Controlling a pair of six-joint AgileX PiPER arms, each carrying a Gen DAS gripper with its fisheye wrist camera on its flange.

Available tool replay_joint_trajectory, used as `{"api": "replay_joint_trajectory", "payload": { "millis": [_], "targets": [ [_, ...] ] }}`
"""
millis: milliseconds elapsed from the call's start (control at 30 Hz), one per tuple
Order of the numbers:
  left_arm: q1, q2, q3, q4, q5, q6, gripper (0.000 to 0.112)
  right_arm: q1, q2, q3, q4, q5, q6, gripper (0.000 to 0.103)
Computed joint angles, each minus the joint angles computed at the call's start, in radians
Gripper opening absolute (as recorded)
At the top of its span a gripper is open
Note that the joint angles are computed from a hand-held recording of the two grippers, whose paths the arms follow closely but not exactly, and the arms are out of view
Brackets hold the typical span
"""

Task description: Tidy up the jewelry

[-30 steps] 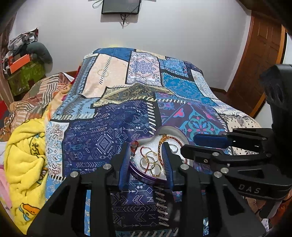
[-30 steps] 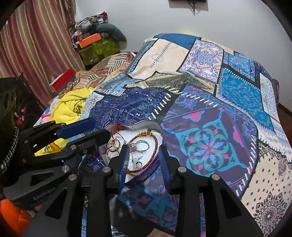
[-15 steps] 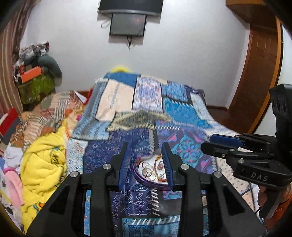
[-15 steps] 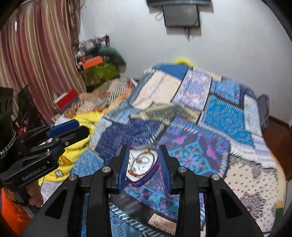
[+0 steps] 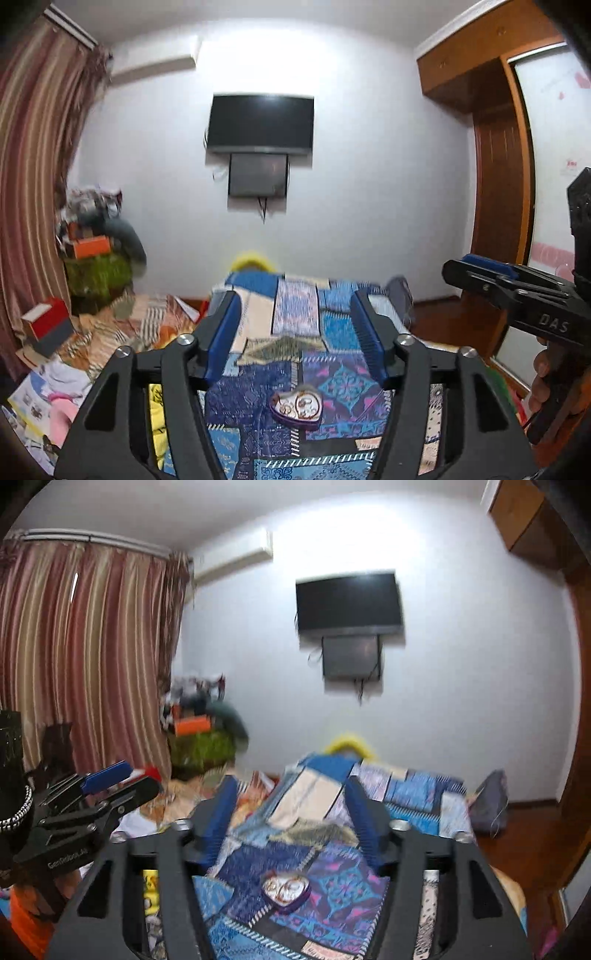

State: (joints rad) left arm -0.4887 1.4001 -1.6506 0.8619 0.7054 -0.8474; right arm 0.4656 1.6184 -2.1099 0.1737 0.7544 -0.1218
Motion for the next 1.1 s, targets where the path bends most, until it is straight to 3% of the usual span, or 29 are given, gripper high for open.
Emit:
{"api": "replay_joint_trajectory", "payload": {
  "millis": [100, 267, 567, 1100],
  "targets": [
    [-0.087, -0.044, 0.04, 0.172, 0.066, -0.142, 0.09, 0.033, -0.077, 0.112, -0.093, -0.087, 0.073, 0.085],
    [-0.203, -0.087, 0.084, 0.323, 0.187, -0.256, 0.096, 0.066, -0.124, 0.193, -0.217, -0.133, 0.212, 0.103],
    [-0.282, -0.11, 0.117, 0.383, 0.259, -0.307, 0.099, 0.064, -0.159, 0.236, -0.221, -0.109, 0.236, 0.103],
    [-0.278, -0.104, 0.121, 0.361, 0.258, -0.302, 0.1, 0.077, -0.198, 0.307, -0.24, -0.124, 0.233, 0.103]
  ]
}}
